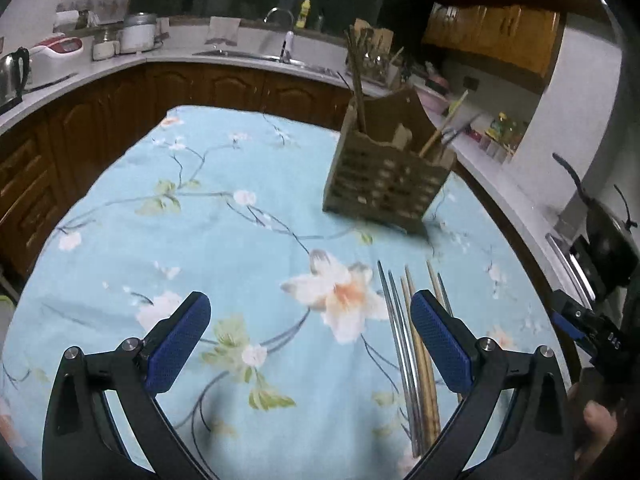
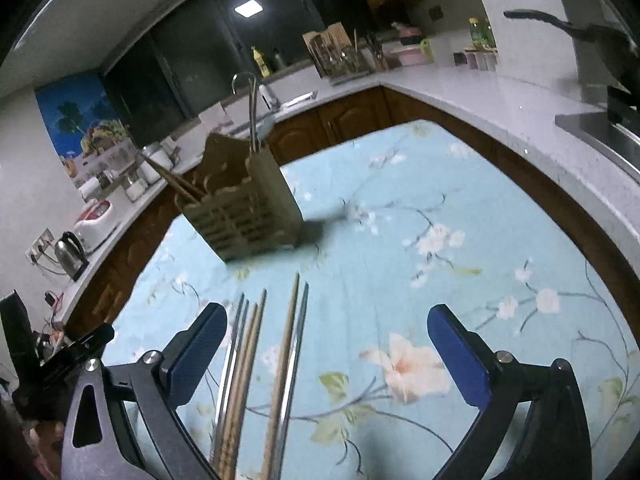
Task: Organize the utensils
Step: 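Open both tools and move them back to the remaining chopsticks, then grasp a metal chopstick with the left tool while the right tool grasps a wooden chopstick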
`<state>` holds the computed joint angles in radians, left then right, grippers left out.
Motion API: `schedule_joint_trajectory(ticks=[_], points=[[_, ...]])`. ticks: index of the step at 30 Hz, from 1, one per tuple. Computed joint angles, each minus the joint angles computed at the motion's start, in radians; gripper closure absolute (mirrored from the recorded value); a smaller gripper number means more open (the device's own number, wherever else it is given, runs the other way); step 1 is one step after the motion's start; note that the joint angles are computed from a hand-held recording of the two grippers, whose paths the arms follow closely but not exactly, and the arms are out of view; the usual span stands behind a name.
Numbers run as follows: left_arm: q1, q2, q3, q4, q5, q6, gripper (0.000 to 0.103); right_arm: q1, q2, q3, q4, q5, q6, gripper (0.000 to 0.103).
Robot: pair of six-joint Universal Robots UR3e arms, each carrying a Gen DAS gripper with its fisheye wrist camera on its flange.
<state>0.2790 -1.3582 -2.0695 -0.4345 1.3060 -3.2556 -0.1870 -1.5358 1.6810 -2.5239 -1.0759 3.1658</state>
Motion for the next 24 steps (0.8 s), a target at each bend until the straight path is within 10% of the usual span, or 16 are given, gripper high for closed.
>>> schedule_joint_trajectory(ticks=[8,13,24], points=[[-0.058,-0.094,0.094,-0.063,0.014,0.028,0.003,0.047,0.064,-0.071,0.049,-0.05,-0.015,0.002],[-0.106,-0.215,0.221,-0.137,0.035,0.052,0.021,0.063,0.115,-0.138,0.102,-0.066,-0.024,0.004],[-0.165,-0.433,0.473,-0.257,0.013,0.065,0.055,0.114,0.297,-0.398,0.283,-0.055,-0.052,0.059]])
